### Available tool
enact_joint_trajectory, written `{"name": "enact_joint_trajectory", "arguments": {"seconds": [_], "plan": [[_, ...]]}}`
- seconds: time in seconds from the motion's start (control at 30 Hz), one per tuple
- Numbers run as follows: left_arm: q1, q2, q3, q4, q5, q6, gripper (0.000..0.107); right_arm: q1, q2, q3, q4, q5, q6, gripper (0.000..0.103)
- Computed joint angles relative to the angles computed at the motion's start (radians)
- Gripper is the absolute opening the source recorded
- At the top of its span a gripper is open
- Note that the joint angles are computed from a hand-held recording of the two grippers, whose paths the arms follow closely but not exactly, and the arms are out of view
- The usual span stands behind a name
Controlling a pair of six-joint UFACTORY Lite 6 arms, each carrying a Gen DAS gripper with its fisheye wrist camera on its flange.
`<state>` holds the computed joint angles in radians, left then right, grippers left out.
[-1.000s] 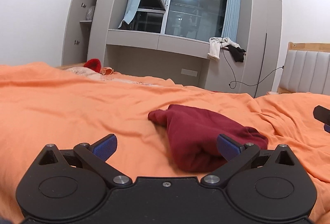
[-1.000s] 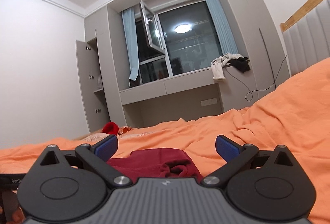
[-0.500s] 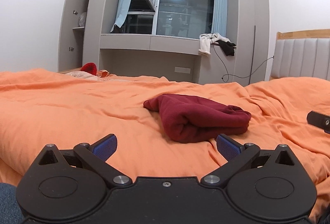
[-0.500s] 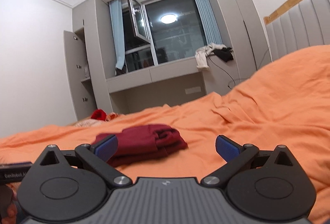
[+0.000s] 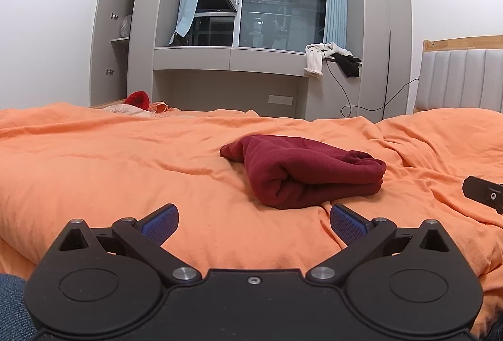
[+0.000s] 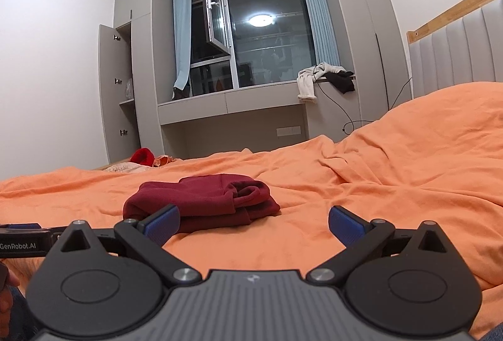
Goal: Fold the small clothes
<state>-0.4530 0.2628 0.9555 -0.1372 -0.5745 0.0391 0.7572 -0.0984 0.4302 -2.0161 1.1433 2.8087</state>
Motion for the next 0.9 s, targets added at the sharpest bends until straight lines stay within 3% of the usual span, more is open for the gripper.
{"name": "enact_joint_trajectory", "arguments": {"seconds": [0.9], "plan": [[0.002,-0.002,-0.001,0.003,0.002,-0.001,0.102,0.012,-0.004,0.000,0.019,0.001,-0.018,0.103]]}}
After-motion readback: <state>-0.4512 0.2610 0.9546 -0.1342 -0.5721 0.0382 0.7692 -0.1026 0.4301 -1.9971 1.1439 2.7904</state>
